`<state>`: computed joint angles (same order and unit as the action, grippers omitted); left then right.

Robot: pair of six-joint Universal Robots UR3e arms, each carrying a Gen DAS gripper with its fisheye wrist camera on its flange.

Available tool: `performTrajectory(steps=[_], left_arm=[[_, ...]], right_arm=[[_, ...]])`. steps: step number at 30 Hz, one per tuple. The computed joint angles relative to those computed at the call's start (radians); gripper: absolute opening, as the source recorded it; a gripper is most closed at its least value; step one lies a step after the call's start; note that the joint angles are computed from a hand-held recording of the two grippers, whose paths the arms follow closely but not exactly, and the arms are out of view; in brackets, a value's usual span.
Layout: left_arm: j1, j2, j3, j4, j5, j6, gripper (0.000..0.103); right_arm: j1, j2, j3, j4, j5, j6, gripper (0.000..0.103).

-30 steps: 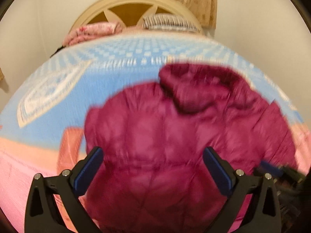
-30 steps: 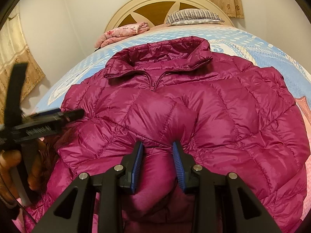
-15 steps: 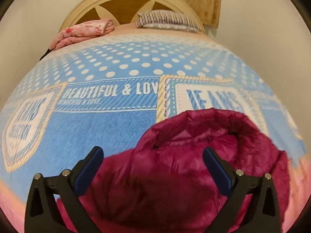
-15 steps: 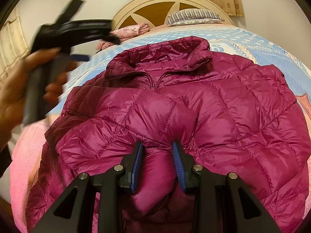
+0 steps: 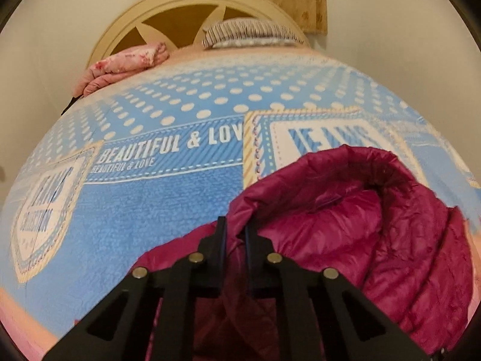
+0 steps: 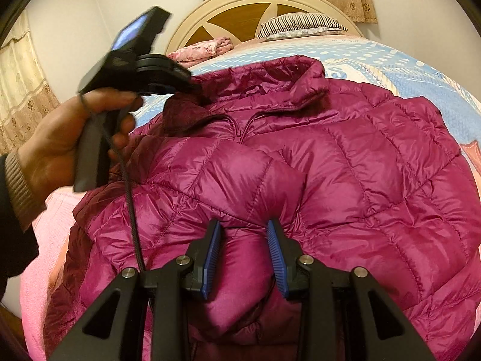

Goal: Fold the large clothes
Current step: 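Grasp the opposite jacket side with the left tool and lift it inward while the right tool holds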

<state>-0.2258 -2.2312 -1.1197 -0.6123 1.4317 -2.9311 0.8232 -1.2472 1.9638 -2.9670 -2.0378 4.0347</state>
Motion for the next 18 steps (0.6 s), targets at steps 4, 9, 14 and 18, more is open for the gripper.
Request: performTrajectory(steps=[4,9,14,18], left_arm=[[0.018,0.070,-0.174,0.150,-0.030,0.013,0.011],[0.040,0.033,-0.253,0.217,-0.043,-0.006,0.011],[0.085,0.021,-0.269,0.237,-0.136,-0.045,0.011],[0.097,-0.004,-0.246,0.216,-0.175,-0.057,0.011]], right_arm=[[0.001,-0.001,-0.001,0.001,-0.001,0.001,0.035],[-0.005,-0.009,0.026,-0.042,0.014,0.005,0.035],[-0.049,-0.102,0.124,-0.134,0.111,0.014,0.061],[-0.112,-0.251,0.015,0.060,0.134,-0.073,0.073]])
